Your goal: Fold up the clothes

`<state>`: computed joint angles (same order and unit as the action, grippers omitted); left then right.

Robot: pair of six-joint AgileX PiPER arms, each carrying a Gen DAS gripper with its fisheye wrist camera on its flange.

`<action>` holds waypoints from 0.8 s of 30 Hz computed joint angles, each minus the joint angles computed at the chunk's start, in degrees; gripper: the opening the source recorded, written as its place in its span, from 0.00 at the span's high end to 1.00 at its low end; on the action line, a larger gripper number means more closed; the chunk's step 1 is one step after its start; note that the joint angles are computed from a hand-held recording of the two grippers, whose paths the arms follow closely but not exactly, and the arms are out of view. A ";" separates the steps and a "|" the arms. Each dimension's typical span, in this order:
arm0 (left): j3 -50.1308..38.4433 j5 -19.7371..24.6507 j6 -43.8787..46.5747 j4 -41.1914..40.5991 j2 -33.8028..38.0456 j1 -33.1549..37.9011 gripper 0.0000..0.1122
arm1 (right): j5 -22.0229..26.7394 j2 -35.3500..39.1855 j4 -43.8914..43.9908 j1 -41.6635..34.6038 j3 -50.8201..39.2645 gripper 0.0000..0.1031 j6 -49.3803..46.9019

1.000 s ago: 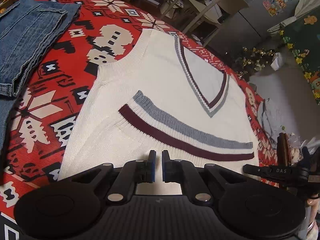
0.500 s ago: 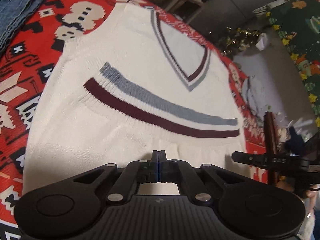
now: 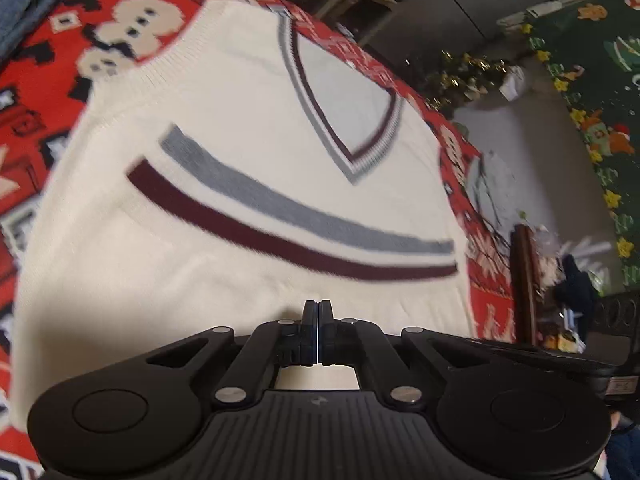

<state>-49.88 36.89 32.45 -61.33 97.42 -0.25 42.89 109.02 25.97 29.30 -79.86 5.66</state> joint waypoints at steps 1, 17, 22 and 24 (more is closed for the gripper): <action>-0.26 0.16 -0.68 0.76 0.38 -0.66 1.00 | 0.25 0.65 -1.76 1.57 -1.14 0.94 1.38; -0.28 -0.46 5.00 -6.74 4.11 2.00 1.00 | -2.60 11.14 -4.57 5.33 -12.26 0.95 5.43; 0.59 2.29 6.31 -7.42 2.08 2.02 1.00 | -2.54 9.09 -5.36 6.16 -10.19 0.94 5.16; 1.86 2.67 6.83 -7.97 0.69 1.07 1.00 | -1.56 7.15 -5.82 6.36 -8.01 0.94 5.62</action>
